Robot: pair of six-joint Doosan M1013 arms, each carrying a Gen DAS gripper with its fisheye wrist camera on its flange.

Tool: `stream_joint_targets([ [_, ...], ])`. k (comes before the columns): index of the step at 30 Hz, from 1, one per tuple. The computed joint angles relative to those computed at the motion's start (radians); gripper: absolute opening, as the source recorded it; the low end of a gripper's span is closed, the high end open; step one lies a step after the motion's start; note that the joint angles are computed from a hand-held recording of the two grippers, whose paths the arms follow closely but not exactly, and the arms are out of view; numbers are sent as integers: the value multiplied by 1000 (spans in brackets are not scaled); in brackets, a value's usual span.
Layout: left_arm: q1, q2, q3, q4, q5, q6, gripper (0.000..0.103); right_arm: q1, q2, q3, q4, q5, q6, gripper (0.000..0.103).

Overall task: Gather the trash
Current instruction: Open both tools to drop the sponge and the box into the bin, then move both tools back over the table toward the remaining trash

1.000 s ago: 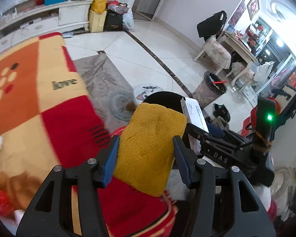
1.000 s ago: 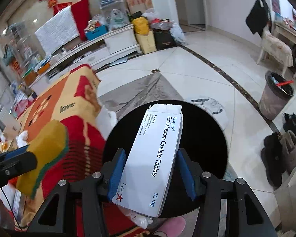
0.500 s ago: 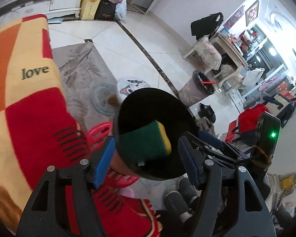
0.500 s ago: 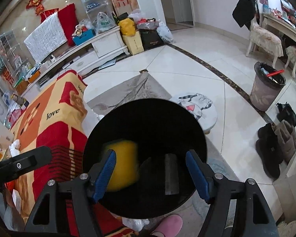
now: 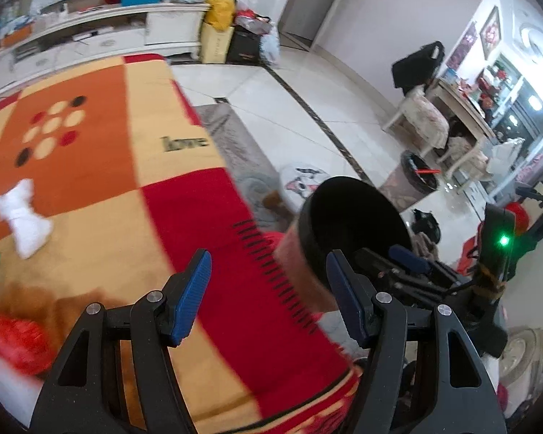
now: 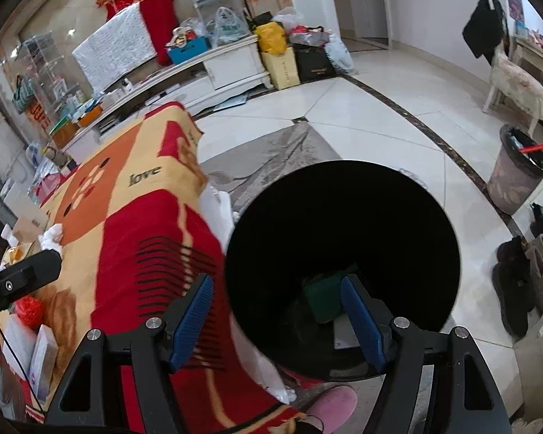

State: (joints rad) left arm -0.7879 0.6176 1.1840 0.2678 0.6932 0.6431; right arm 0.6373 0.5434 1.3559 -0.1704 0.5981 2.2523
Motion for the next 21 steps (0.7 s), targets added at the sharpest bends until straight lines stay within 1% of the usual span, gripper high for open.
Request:
stream_joint_targets([
  [3, -5, -36, 57, 69, -2, -70, 65, 7, 5, -11, 25, 3, -35, 71],
  [6, -7, -67, 108, 107, -12, -117, 65, 9, 19, -29, 70, 18, -85, 71],
  [8, -5, -86, 136, 114, -15, -134, 65, 8, 34, -43, 107, 34, -119, 71],
  [10, -5, -107, 168, 122, -20, -158, 65, 1, 54, -61, 184, 50, -182, 70],
  [11, -5, -113, 177, 126, -19, -166, 65, -2, 69, -75, 206, 68, -204, 64],
  [13, -6, -127, 199, 134, -17, -185, 65, -1, 90, -95, 195, 95, -203, 50],
  [15, -5, -139, 220, 135, -18, -202, 65, -5, 106, -109, 209, 114, -216, 43],
  [16, -4, -143, 225, 132, -18, -206, 65, -8, 111, -111, 233, 112, -234, 32],
  [17, -4, -146, 230, 131, -16, -212, 65, -12, 115, -114, 260, 115, -254, 25],
  [19, -4, -154, 242, 131, -16, -226, 65, -15, 121, -118, 313, 119, -298, 20],
  [21, -3, -158, 247, 129, -17, -235, 65, -11, 122, -126, 322, 132, -319, 19],
])
